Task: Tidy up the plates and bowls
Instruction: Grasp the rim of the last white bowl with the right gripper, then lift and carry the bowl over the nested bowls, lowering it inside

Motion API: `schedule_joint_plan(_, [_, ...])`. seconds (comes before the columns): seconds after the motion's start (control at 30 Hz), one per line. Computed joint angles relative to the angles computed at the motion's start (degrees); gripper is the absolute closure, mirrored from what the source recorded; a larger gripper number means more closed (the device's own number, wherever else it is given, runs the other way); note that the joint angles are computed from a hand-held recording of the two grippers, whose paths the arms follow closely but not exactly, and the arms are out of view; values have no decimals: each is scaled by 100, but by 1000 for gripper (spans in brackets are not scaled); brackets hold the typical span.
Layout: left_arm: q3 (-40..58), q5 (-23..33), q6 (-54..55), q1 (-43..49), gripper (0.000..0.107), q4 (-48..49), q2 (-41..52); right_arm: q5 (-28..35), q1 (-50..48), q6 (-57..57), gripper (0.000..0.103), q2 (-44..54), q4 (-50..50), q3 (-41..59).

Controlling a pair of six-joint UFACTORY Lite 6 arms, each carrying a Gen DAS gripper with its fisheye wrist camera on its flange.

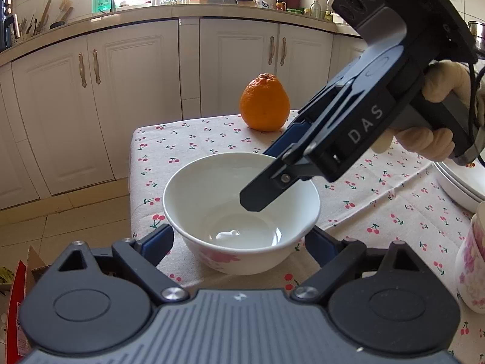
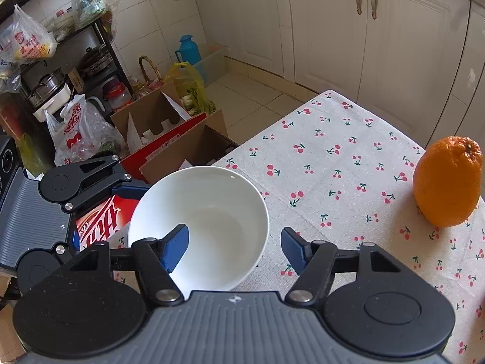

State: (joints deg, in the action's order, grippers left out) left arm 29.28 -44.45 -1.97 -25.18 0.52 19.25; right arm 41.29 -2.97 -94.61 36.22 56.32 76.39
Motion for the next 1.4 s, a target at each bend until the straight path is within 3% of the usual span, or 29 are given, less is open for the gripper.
schedule_joint_plan(0.43, [31,157,52,-4,17,-3,-61,289,-3,144,35,91,-102,140])
schedule_joint_plan(0.73, [-145,513,158,-348,17,-368,-544,374,-188,-80,35,-426,-12,-380])
schedule_joint_plan(1.1, [-658,1178,1265,-1738,17,-2287,-1959,608,-887,-369,35,-2026,-116,-1811])
schedule_joint_plan(1.4, [-728,1489,3002,-3130,17,-4852,-2830,1489,-1942,-658,35,-3257,-425,-2632])
